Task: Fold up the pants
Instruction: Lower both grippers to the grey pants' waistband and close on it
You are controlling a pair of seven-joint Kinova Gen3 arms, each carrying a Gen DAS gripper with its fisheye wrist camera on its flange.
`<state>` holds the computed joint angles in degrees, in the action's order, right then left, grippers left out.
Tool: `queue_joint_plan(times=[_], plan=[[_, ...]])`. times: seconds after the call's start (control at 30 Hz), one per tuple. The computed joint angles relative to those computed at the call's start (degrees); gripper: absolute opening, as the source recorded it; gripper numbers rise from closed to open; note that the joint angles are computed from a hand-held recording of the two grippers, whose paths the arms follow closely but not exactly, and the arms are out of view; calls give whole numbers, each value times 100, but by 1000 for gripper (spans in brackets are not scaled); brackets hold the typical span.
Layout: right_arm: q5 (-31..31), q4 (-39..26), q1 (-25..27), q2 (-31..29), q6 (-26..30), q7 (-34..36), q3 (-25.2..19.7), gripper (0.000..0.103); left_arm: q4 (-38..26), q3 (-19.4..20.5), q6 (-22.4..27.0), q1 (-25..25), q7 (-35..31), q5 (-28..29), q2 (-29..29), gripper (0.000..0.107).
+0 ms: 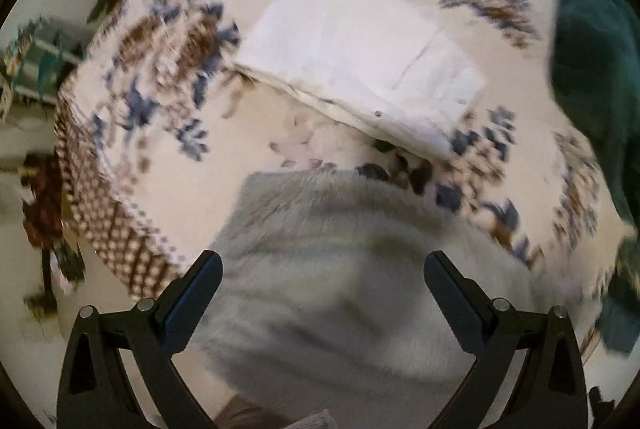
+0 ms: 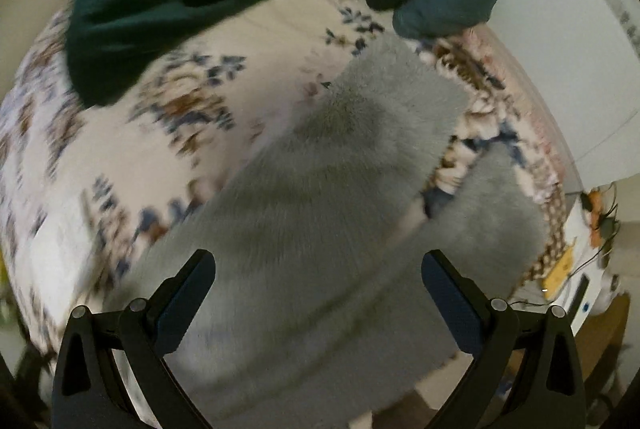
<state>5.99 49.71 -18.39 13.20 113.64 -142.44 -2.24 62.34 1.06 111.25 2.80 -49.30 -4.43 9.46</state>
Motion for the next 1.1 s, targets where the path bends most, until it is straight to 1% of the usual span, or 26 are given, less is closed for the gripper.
queue_joint_plan(times=[0.07,0.13,0.23,0.33,0.37,0.43,0.5,0.53,0.57,0.6,0.63,0.67,0.7,0.73,0.77,0.9,0.97,1.0,1.03,1.07,1.1], plan=[[-190,410,416,346,-466,-12,32,103,347,-111,-418,-197,99,328,239,103],[-345,789,659,555,-932,-43,124,103,678,-249,-782,-384,230,692,475,103],[-344,1307,807,782,-1577,-33,294,103,1053,-297,-1207,-703,461,1140,769,103],[-266,1417,910,1147,-1852,-22,355,103,1366,-328,-1477,-897,660,1425,901,102],[-256,1450,947,1227,-1917,1,369,103,1445,-333,-1529,-906,749,1421,937,98],[-234,1436,1000,1446,-1971,21,401,103,1567,-327,-1609,-899,867,1360,966,86],[-275,1428,1064,1581,-1982,61,410,103,1734,-313,-1762,-881,914,1302,910,64],[-299,1392,1084,1669,-1973,60,416,100,1828,-304,-1858,-870,917,1274,861,57],[-355,1385,1123,1737,-2018,79,408,98,1953,-293,-2012,-859,879,1240,768,38],[-422,1351,1168,1811,-1995,119,394,86,2046,-284,-2117,-854,834,1205,675,18],[-463,1328,1190,1854,-1979,147,388,71,2149,-306,-2230,-801,809,1124,534,12],[-539,1373,1232,1841,-2046,206,360,64,2258,-287,-2336,-844,776,1136,406,10],[-550,1401,1230,1818,-2072,255,350,44,2366,-297,-2439,-891,712,1204,269,6],[-496,1423,1191,1780,-2072,307,352,30,2442,-302,-2515,-923,654,1251,124,6],[-450,1482,1159,1694,-2098,364,349,12,2524,-309,-2610,-945,610,1279,-69,5],[-319,1872,1074,1042,-2396,636,302,9,2623,-339,-2689,-1007,565,1397,-749,4],[-213,2051,1066,594,-2465,829,247,8,2622,-284,-2625,-1190,542,1508,-1184,4],[-212,2089,1049,328,-2412,852,280,8,2691,-340,-2658,-1203,515,1551,-1450,4],[-220,2183,1078,63,-2417,913,280,8,2767,-450,-2665,-1109,494,1572,-1715,4],[-263,2211,1155,-203,-2337,957,258,8,2771,-523,-2582,-1073,467,1582,-1981,4],[-351,2220,1234,-468,-2232,1094,309,8,2881,-574,-2593,-1143,351,1636,-2219,4]])
